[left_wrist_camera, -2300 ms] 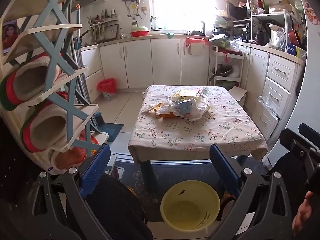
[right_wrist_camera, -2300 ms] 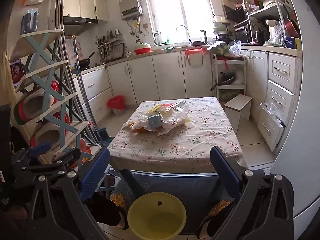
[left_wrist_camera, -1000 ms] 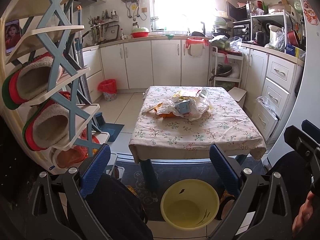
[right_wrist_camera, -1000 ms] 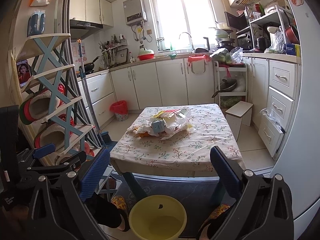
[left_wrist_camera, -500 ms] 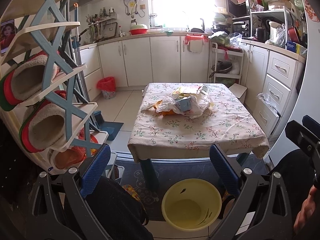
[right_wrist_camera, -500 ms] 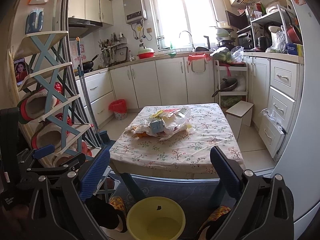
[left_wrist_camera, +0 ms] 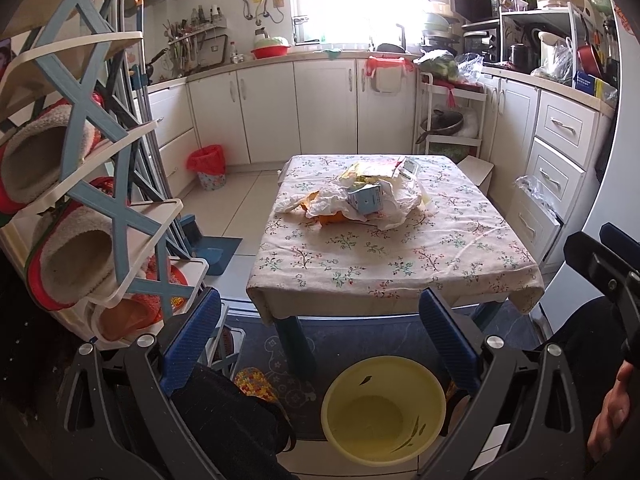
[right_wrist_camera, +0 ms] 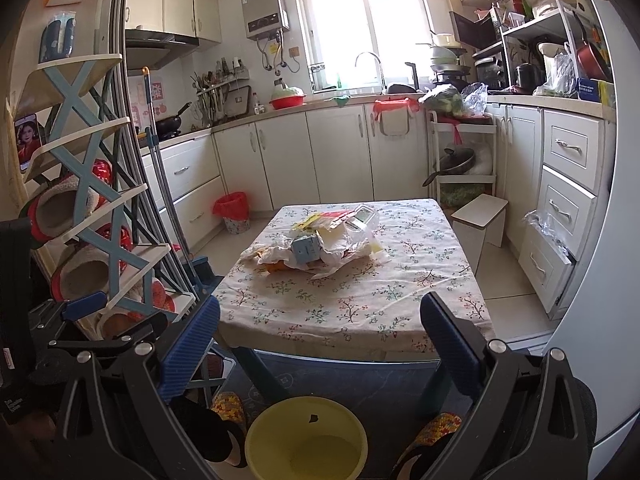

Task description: Collect trash

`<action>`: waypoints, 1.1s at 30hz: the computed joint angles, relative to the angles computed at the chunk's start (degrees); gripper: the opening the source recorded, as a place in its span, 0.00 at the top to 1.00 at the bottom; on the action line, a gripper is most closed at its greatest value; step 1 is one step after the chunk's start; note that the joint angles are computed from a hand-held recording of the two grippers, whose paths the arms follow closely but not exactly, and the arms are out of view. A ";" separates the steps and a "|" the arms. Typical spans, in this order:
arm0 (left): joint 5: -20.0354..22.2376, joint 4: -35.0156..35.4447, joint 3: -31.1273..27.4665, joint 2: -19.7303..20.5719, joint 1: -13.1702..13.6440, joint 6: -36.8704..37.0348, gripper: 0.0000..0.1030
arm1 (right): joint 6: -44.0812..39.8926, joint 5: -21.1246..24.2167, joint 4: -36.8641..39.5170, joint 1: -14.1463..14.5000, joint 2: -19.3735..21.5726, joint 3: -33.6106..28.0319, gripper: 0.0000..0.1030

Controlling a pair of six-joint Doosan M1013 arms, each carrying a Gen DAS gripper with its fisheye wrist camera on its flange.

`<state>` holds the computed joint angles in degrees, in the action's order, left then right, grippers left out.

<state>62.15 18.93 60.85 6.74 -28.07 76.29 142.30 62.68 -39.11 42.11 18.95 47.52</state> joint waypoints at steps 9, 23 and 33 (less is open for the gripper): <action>-0.54 -0.73 -1.49 1.98 0.79 0.72 0.08 | -2.11 -0.45 2.21 -1.49 1.39 -1.40 0.07; 1.94 -5.10 -13.61 12.32 5.86 6.69 0.08 | -11.86 -0.23 11.01 -6.56 7.61 -9.92 0.07; 15.89 -7.41 -37.37 28.67 8.12 12.71 0.08 | -17.00 2.52 18.72 -10.57 12.99 -17.04 0.07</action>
<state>78.04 11.51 23.48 35.41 -19.95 89.01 125.30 65.21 -20.39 31.55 31.94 30.48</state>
